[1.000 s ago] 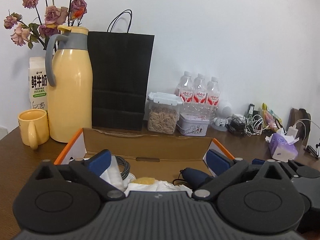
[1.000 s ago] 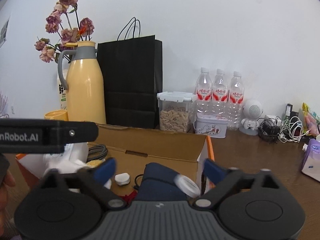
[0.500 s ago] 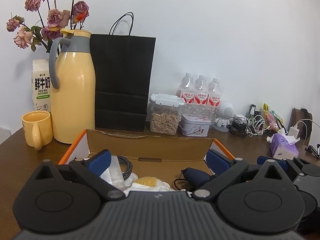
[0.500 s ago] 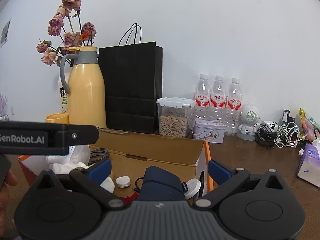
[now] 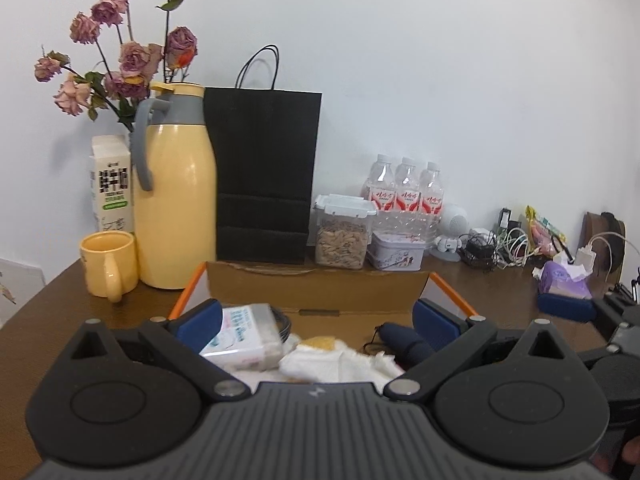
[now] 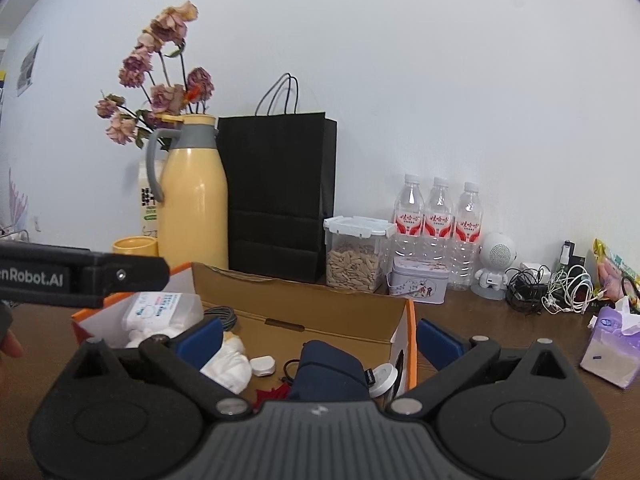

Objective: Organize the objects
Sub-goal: 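Move both grippers back out of the box toward the purple pouch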

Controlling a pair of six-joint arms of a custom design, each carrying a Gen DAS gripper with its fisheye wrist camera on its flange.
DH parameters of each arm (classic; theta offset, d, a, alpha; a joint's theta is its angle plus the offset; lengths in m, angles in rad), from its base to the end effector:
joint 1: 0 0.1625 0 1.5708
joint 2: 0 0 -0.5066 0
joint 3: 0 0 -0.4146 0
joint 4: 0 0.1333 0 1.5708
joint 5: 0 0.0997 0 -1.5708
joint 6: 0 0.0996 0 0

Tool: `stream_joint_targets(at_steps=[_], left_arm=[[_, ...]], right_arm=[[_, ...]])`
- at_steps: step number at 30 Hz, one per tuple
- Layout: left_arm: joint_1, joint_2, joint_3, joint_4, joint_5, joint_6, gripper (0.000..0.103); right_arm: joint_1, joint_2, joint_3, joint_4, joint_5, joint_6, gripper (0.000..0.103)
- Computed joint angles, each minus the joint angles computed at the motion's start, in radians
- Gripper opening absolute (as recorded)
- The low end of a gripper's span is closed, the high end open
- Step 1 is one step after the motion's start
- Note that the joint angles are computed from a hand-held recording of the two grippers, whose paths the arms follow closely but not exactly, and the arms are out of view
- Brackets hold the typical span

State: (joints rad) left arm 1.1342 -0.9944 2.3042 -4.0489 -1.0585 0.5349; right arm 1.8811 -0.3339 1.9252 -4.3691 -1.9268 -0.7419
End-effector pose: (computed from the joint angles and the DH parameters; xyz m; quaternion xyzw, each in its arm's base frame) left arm -0.0472 -0.5319 0.2444 0.2532 0.7789 -0.5225 0.2373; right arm 0.2749 -0.5344 -0.0260 0.3200 -0.7512 0.5144 0.2620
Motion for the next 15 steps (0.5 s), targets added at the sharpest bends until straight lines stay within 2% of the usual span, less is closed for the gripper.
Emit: stream_joint_targets(at_steps=[15], left_arm=[[-0.002, -0.119, 0.150, 0.016, 0.131, -0.020, 0.103]], right_arm=[[0.033, -0.008, 0.166, -0.069, -0.066, 0.049, 0.103]])
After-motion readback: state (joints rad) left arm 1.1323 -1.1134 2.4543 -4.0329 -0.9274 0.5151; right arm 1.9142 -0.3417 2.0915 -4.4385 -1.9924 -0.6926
